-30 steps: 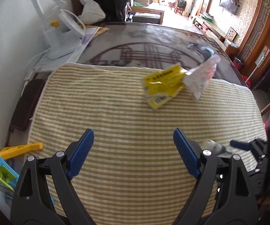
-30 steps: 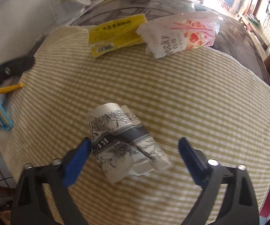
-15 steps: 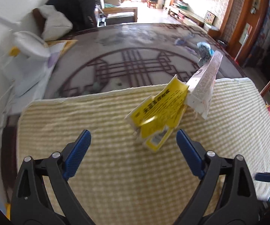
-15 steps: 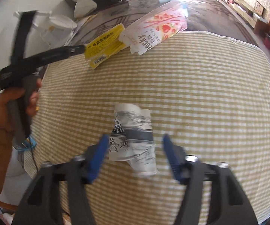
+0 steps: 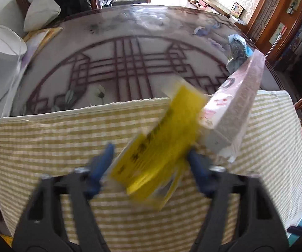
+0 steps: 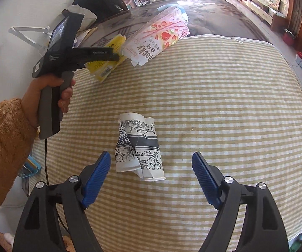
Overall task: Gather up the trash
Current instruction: 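Grasp the yellow wrapper with the left gripper while the right gripper grasps the paper cup, then lift the yellow wrapper with the left gripper while the right gripper lifts the paper cup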
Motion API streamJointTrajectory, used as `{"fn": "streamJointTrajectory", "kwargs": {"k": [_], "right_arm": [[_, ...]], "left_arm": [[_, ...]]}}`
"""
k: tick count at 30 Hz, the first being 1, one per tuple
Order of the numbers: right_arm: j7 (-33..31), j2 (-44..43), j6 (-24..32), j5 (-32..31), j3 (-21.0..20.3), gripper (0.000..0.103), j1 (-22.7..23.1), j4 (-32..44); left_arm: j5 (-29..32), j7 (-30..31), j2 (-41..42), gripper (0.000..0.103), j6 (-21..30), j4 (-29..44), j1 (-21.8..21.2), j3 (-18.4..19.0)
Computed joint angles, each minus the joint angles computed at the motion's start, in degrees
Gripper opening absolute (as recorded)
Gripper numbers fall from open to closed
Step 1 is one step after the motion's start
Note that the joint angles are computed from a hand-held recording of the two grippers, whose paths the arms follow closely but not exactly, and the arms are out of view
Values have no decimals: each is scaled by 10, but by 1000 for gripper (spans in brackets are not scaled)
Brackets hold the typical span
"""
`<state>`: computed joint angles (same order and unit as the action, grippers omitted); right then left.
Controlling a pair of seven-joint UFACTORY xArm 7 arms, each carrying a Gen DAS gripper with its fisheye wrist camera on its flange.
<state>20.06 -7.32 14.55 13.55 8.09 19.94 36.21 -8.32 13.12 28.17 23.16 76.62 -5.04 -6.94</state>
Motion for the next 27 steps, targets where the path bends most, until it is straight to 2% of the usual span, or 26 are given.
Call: {"fn": "streamJointTrajectory", "kwargs": {"k": [2,5,7,10,13,14,15,16,17,18,19,20,22,24,26,27], "right_arm": [[-7,11,-3,11,-3,77,3,6],[-52,39,0,67,-9,80,12,29],[-74,59,6,86,-4,82,11,47],[-69,96,20,67,7,84,3,81],[-75,123,34,64,18,84,-5,107],[-77,129,37,63,21,82,-7,112],[-82,135,41,66,25,80,-9,117],[-83,141,40,65,27,77,-11,120],[-70,142,43,48,24,63,-8,121],[-63,145,45,38,23,50,-9,125],[-58,145,46,35,24,43,-10,125],[-58,146,44,36,25,34,-12,123],[-68,140,34,55,29,33,-19,113],[-67,134,24,60,30,33,-21,105],[-65,128,16,59,29,33,-21,100],[-57,124,11,51,27,33,-19,95]], "left_arm": [[-7,-7,-30,25,-18,-40,3,0],[-37,-2,-80,25,-42,-105,20,-13],[-62,10,-109,25,-38,-138,33,-20],[-115,41,-152,26,-22,-185,50,-25],[-149,68,-183,26,-15,-220,46,-17],[-161,80,-194,31,-17,-234,45,-14],[-185,103,-198,51,-17,-240,47,-14],[-231,141,-204,62,-17,-247,53,-19],[-269,165,-208,75,-26,-255,55,-19],[-282,168,-212,75,-33,-263,50,-14],[-287,162,-212,75,-38,-265,46,-6],[-279,144,-208,76,-40,-260,41,1],[-223,79,-191,80,-46,-243,26,19],[-137,3,-169,81,-61,-228,6,40],[-91,-39,-150,80,-60,-213,2,45],[-88,-41,-138,79,-48,-200,10,38]]}}
